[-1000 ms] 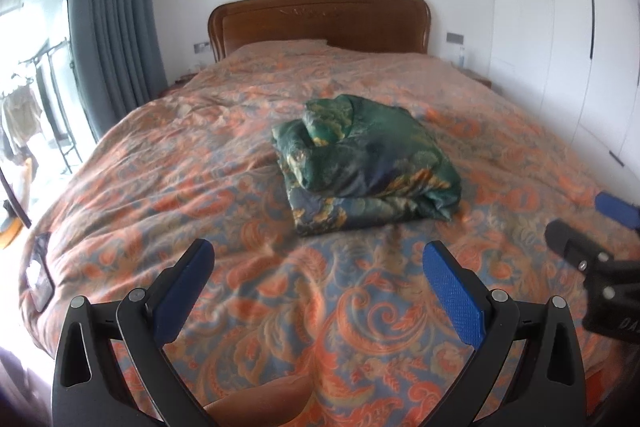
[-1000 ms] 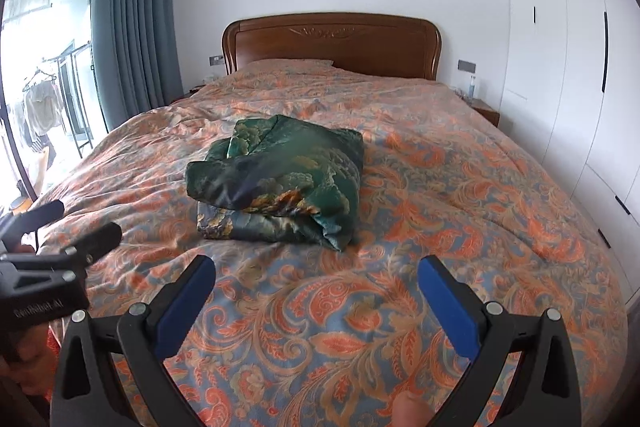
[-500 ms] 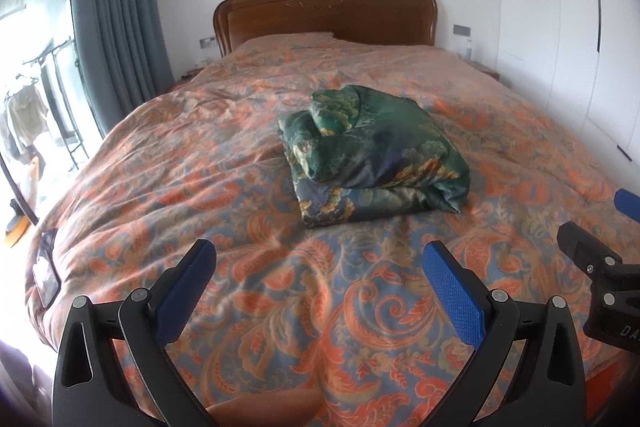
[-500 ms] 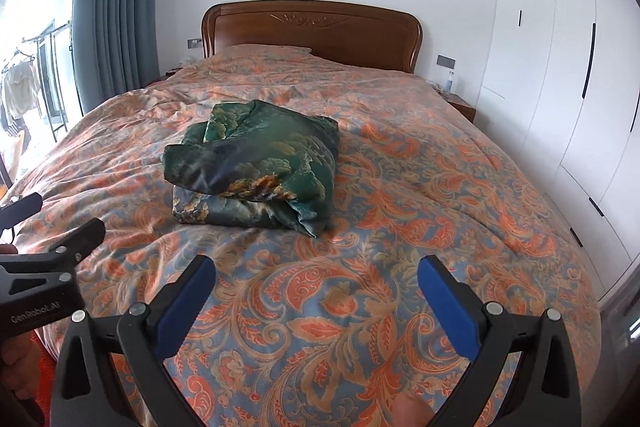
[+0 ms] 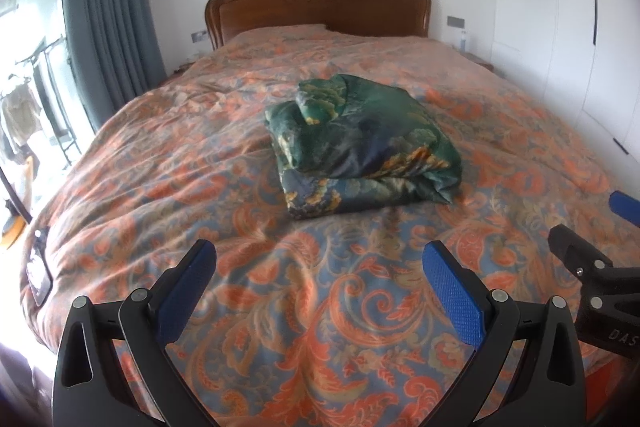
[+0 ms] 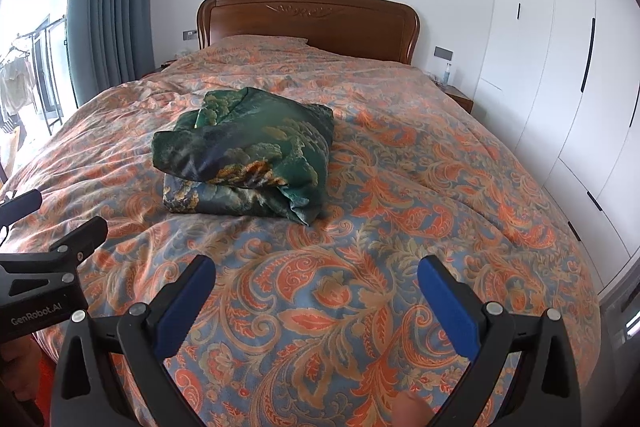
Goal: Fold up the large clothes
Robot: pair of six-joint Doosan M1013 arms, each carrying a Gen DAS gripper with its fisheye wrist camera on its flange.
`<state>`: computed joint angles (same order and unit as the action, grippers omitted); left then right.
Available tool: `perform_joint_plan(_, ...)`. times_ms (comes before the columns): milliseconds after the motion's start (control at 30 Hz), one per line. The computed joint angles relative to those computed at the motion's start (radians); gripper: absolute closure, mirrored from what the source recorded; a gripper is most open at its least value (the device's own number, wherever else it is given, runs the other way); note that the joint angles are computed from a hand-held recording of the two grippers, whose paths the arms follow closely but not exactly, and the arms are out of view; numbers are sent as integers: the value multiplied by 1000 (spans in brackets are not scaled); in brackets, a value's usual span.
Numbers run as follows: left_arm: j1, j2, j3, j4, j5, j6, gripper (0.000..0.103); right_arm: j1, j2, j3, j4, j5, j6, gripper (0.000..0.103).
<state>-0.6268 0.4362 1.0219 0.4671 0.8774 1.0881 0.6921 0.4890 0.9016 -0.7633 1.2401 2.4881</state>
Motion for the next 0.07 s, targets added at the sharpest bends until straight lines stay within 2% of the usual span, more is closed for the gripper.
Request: perform_joint_plan(67, -5, -4, 7, 24, -12, -12, 0, -2, -3, 6, 1, -5, 6, 0)
